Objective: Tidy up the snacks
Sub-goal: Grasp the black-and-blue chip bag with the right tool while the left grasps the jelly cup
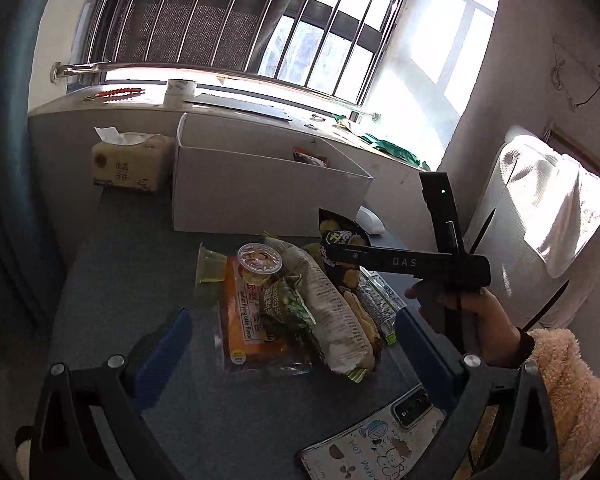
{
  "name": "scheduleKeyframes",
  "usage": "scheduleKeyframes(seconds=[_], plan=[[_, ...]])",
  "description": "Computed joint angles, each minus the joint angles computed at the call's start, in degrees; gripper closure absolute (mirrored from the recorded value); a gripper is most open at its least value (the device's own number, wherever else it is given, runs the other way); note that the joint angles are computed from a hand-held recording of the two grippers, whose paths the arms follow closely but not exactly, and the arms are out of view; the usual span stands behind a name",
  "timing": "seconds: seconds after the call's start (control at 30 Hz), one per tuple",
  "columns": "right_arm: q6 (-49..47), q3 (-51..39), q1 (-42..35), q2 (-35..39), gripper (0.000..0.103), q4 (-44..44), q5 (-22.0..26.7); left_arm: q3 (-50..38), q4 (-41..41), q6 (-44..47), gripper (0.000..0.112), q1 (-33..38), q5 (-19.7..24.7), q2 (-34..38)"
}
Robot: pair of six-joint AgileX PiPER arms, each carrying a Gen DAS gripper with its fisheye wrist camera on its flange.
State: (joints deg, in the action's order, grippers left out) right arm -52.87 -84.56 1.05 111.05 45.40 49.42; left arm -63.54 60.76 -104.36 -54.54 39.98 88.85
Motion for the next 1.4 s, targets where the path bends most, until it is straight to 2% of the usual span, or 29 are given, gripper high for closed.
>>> scheduleKeyframes(seconds=[0.2, 0.23, 0.27, 0.3, 0.37, 0.47, 0.6, 0.7, 0.8, 0.87, 0.97, 1.1, 1.23, 1.27, 1.37, 1.4], plan=[[2.0, -2.5, 0.4, 2.7, 0.001, -0.5, 0.9, 1.7, -0.4, -1.2, 0.009, 1.0, -1.4, -0.7], [2.0, -2.7, 0.3, 3.0, 0.011, -0.5, 1.4, 1.8, -0.5, -1.4, 0.009, 1.1, -1.3, -0.6], [2.4, -3.5, 0.3, 3.6, 0.034, -1.0, 2.1, 2.0, -0.5, -1.5, 0.009, 1.3, -1.7, -0.5], [2.7, -4.5, 0.3, 4.3, 0.043, -1.6, 3.4, 2.1, -0.8, -1.4, 0.009, 1.7, -2.4, -0.5], [1.9, -4.1, 0.1, 4.1, 0.045, -1.0, 3.4, 2.1, -1.1, -1.4, 0.01, 2.0, -2.8, -0.2], [-1.4, -1.3, -2.0, 2.3, 0.053, 3.6, 3.7, 3.0, -0.7, -2.0, 0.009, 2.5, -3.8, -0.4], [-7.2, 4.2, -5.7, -2.1, 0.054, 10.2, 2.9, 3.5, -1.1, -1.6, 0.009, 4.6, -5.8, -0.2], [-8.3, 5.7, -8.3, -4.1, 0.054, 11.7, 6.6, 2.8, -4.0, 4.4, 0.01, 8.5, -9.3, 1.0], [-11.6, 10.2, -10.3, -9.2, 0.054, 13.2, 7.4, -0.3, -10.6, 14.8, 0.009, 12.7, -9.7, 4.1], [-13.6, 13.2, -12.5, -12.4, 0.054, 14.8, 9.5, -2.0, -16.0, 23.9, 0.009, 16.4, -12.8, 6.5], [-15.4, 16.9, -15.4, -15.9, 0.054, 17.1, 12.7, -7.7, -22.9, 36.7, 0.01, 19.5, -9.1, 11.6], [-17.4, 21.4, -19.4, -20.1, 0.053, 17.9, 13.8, -10.4, -33.0, 52.1, 0.01, 24.4, -13.2, 15.2], [-18.4, 23.5, -22.0, -22.4, 0.053, 17.8, 14.3, -15.1, -36.2, 58.9, 0.01, 26.0, -9.9, 19.2], [-18.7, 23.8, -22.8, -22.7, 0.053, 17.8, 14.7, -15.4, -36.6, 59.2, 0.013, 26.4, -10.0, 19.7], [-18.6, 23.9, -23.6, -22.4, 0.053, 17.5, 15.0, -15.9, -38.4, 59.7, 0.036, 27.8, -10.5, 20.6], [-18.5, 23.9, -23.7, -22.3, 0.053, 17.6, 15.0, -15.0, -39.7, 60.7, 0.045, 28.3, -12.5, 20.3]])
